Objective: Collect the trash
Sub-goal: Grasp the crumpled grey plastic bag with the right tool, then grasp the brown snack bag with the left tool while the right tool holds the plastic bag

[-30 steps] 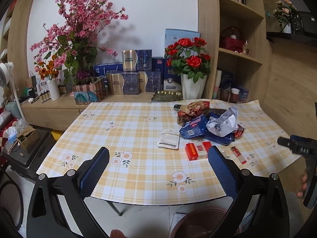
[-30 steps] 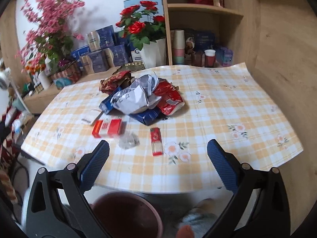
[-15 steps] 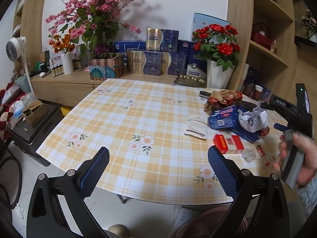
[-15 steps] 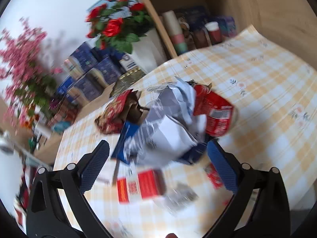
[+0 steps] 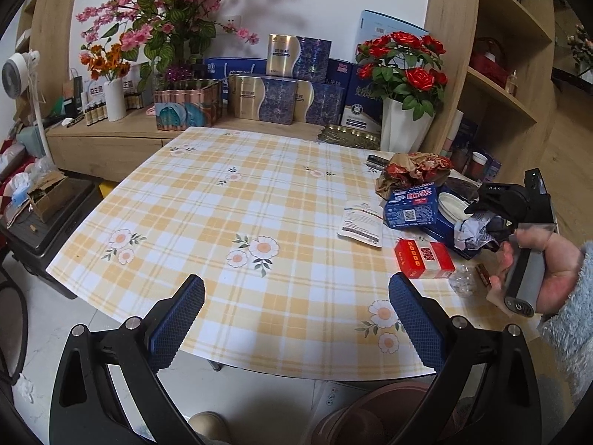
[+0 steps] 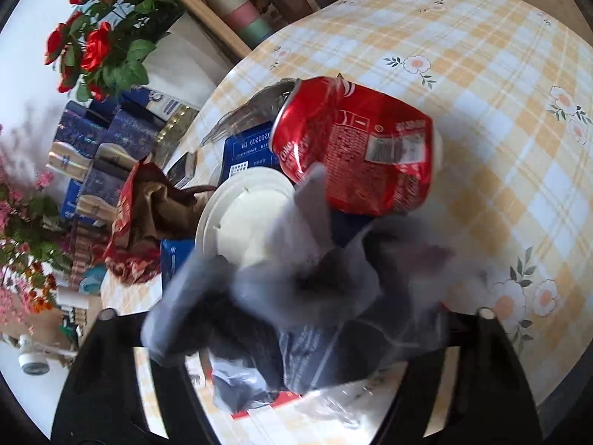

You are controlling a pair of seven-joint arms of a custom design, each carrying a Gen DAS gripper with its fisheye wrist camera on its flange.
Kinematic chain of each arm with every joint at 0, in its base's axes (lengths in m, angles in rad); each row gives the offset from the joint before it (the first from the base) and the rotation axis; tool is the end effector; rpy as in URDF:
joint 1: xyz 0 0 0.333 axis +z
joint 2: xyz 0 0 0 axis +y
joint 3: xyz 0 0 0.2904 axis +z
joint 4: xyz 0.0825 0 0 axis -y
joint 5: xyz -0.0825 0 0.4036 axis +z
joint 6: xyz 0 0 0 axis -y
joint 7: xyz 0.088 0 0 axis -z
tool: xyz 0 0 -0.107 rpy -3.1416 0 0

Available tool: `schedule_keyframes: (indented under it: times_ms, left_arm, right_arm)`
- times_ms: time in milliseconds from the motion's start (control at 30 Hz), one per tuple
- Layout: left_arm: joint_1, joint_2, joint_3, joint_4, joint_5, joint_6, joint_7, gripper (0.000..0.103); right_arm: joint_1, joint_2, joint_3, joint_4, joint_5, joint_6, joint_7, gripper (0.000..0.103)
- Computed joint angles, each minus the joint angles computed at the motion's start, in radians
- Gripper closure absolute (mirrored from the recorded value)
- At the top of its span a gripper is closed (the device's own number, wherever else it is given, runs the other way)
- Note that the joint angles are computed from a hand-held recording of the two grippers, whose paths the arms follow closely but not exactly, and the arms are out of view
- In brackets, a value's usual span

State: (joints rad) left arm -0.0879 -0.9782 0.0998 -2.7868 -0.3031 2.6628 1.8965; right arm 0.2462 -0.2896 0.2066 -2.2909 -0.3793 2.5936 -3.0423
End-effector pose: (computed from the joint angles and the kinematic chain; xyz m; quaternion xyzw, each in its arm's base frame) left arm 0.3562 0.0145 0.5413 -0.6004 0.6722 -0.3661 0.2317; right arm 0.4717 0.2432 0.4967 -0.2926 0.8987 -0.0866 0.3149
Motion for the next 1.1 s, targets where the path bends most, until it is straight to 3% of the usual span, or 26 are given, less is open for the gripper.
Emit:
schedule_keyframes:
  times_ms: [133,300,433,567,767,900,1000,1100]
  left_arm:
    - [-0.028,0.003,0.003,0.002,-0.015,-0.010,0.002,0.006]
    - [-0.069,0.009,0.012,0.016,-0.045,-0.044,0.011,0.006]
    - [-0.109,0.036,0.015,0.039,-0.084,-0.072,0.024,0.006]
    - [-0.151,0.094,0.016,0.088,-0.129,-0.076,0.045,0.006]
    - [-0.242,0.315,-0.003,0.275,-0.210,-0.030,0.120,0.006]
    - [-0.287,0.557,-0.041,0.492,-0.273,-0.003,0.181,0.006]
    - [-0.265,0.733,-0.094,0.674,-0.257,-0.047,0.184,0.006]
    - [-0.218,0.874,-0.182,0.816,-0.101,-0.016,0.147,0.006]
  right_arm:
    - [0.019,-0.093,-0.011,-0.099,0.052,0.080,-0.048,0.048]
    - [0.014,-0.256,0.007,-0.256,0.114,0.212,-0.076,0.049]
    - [0.004,-0.363,0.033,-0.324,0.143,0.219,-0.150,0.049]
    - [-0.008,-0.482,0.060,-0.384,0.146,0.172,-0.227,0.049]
    - [-0.011,-0.620,0.062,-0.474,0.177,0.118,-0.293,0.049]
    - [-0.020,-0.675,0.075,-0.517,0.191,0.120,-0.302,0.049]
    - [-0.023,-0.707,0.072,-0.545,0.200,0.130,-0.314,0.049]
    - [-0.027,-0.741,0.069,-0.573,0.211,0.134,-0.322,0.049]
